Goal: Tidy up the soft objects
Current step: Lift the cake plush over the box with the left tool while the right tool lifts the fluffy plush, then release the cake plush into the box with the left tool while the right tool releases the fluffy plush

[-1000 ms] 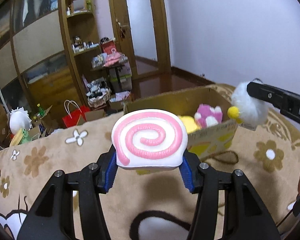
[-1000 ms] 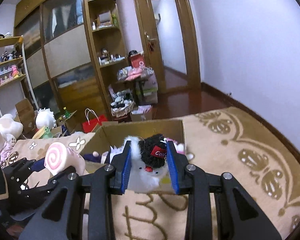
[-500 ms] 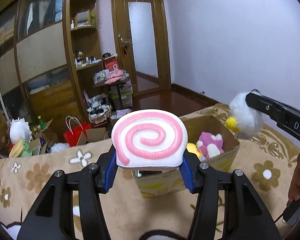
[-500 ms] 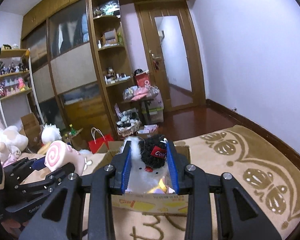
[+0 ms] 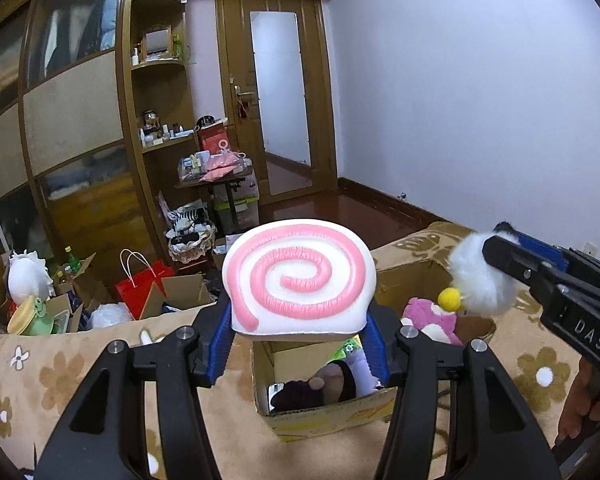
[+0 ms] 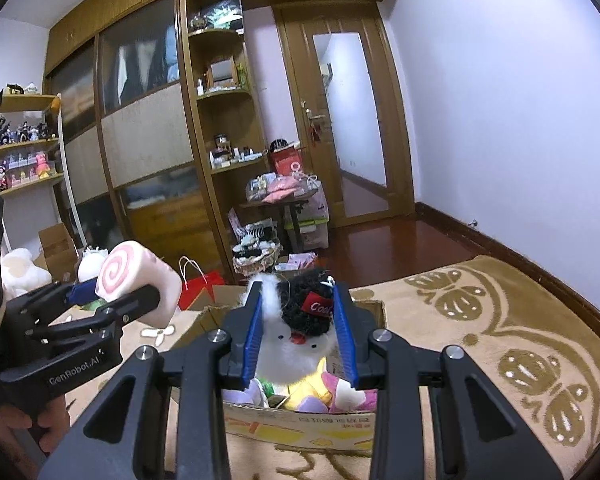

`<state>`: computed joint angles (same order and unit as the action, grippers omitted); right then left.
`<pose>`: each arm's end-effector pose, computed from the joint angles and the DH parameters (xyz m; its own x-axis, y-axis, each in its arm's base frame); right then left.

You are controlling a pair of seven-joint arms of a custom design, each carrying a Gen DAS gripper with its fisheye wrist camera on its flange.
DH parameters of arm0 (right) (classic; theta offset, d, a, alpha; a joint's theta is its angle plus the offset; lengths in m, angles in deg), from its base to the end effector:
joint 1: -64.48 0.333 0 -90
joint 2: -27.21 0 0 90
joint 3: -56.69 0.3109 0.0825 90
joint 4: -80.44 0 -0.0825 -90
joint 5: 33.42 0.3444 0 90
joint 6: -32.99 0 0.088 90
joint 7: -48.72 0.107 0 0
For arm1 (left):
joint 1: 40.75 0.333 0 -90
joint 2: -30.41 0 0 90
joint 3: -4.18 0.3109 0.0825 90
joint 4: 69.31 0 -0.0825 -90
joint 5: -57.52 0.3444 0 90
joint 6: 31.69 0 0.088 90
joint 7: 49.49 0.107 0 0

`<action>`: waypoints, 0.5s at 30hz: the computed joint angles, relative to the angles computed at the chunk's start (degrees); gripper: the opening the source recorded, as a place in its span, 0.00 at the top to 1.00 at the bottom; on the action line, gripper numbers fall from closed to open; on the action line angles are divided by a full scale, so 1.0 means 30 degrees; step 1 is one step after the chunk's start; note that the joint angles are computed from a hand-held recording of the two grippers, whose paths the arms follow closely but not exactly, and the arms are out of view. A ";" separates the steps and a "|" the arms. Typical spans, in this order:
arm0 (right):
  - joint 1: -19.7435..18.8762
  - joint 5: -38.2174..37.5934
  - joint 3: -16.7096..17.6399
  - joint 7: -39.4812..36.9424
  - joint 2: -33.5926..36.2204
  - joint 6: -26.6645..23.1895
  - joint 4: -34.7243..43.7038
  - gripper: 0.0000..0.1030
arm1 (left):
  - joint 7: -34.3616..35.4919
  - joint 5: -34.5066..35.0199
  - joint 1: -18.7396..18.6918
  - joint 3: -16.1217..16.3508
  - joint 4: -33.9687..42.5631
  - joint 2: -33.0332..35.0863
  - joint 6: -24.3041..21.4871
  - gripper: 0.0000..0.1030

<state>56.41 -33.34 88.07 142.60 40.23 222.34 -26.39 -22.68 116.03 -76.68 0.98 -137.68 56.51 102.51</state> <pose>0.5775 0.2091 0.5806 0.3580 -0.9158 -0.1819 -0.3635 0.0428 -0.9306 0.5558 -0.4213 0.6126 0.0119 -0.9959 -0.0900 -0.4449 0.0754 -0.8924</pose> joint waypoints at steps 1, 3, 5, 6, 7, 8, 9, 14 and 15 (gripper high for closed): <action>0.0281 -0.0040 -0.0248 -0.0006 0.0258 -0.0116 0.0223 0.66 | 0.0277 -0.0273 0.0152 -0.0060 0.0292 0.0293 0.0026 0.47; 0.0747 0.0013 -0.0661 -0.0146 0.0608 -0.0462 0.0594 0.66 | 0.0493 -0.0679 0.0266 -0.0037 0.0521 0.0601 0.0076 0.47; 0.1136 0.0262 -0.0961 -0.0511 0.0991 -0.0835 0.1004 0.66 | 0.0783 -0.1305 0.0452 -0.0021 0.0820 0.0978 0.0197 0.47; 0.1296 0.0459 -0.1097 -0.0715 0.1115 -0.0946 0.1127 0.66 | 0.0881 -0.1535 0.0508 0.0031 0.0879 0.1095 0.0310 0.47; 0.1543 0.0654 -0.1312 -0.0881 0.1258 -0.1095 0.1284 0.66 | 0.1058 -0.1808 0.0567 0.0072 0.1096 0.1310 0.0350 0.47; 0.1629 0.0870 -0.1339 -0.1098 0.1461 -0.1311 0.1489 0.66 | 0.1243 -0.2071 0.0618 0.0122 0.1314 0.1525 0.0415 0.47; 0.1703 0.1091 -0.1369 -0.1314 0.1633 -0.1492 0.1660 0.66 | 0.1423 -0.2335 0.0662 0.0171 0.1488 0.1707 0.0500 0.47; 0.2616 0.2125 -0.2301 -0.2061 0.2201 -0.2199 0.2252 0.65 | 0.2782 -0.4029 0.0890 0.0260 0.2777 0.2838 0.0585 0.41; 0.2777 0.2351 -0.2443 -0.2199 0.2279 -0.2310 0.2357 0.64 | 0.3164 -0.4461 0.0963 0.0219 0.2879 0.2950 0.0660 0.40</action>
<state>64.74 -26.29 80.74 136.00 47.07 215.41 -19.32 -13.19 102.65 -73.79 1.64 -129.04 65.36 104.49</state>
